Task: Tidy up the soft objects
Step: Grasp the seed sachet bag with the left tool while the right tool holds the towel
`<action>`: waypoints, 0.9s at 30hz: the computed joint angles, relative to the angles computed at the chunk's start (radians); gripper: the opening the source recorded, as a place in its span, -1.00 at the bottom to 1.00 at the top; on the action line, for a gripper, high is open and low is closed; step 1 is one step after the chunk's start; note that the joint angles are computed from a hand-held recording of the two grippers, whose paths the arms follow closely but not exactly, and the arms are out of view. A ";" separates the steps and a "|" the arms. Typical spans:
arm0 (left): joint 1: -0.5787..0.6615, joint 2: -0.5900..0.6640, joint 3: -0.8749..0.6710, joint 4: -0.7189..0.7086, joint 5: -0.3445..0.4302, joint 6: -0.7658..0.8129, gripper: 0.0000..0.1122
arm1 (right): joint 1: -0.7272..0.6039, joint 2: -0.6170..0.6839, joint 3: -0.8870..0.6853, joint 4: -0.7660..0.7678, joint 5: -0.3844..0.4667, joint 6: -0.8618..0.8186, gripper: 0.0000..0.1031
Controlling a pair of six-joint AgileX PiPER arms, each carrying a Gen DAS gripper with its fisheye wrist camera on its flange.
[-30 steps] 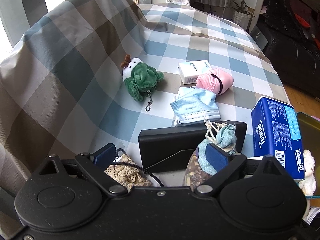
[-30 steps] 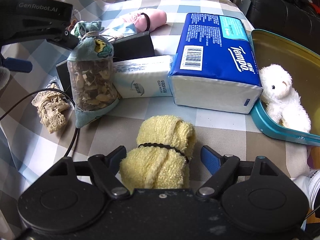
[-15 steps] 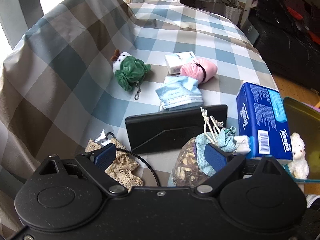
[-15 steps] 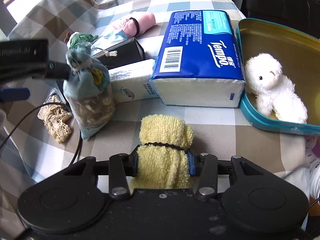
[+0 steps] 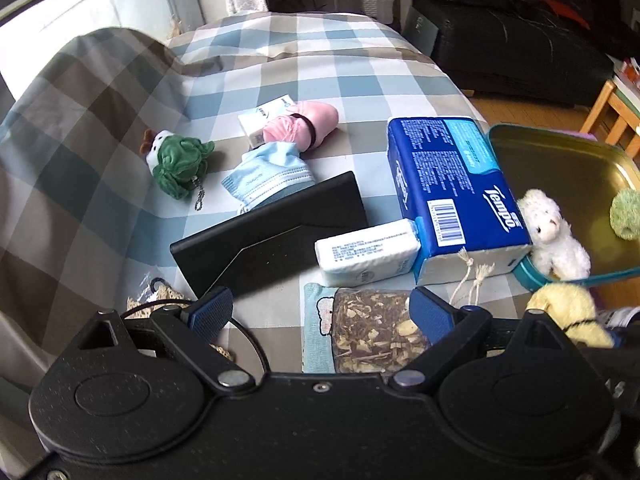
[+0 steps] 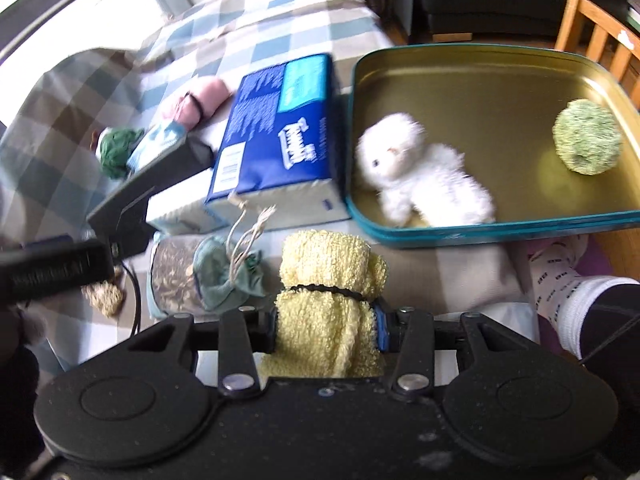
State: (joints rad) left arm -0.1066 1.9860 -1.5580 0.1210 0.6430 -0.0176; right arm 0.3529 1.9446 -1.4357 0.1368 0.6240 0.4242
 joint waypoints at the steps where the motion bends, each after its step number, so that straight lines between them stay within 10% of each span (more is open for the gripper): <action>1: -0.007 -0.004 0.016 0.019 -0.015 0.016 0.64 | -0.010 -0.011 0.011 0.001 -0.007 0.006 -0.20; 12: -0.057 0.022 0.132 0.068 -0.155 0.268 0.53 | -0.069 -0.053 0.064 0.015 -0.034 0.027 -0.20; 27: 0.001 0.127 0.008 -0.250 -0.041 0.682 0.64 | -0.072 -0.029 0.048 0.058 -0.035 -0.008 -0.20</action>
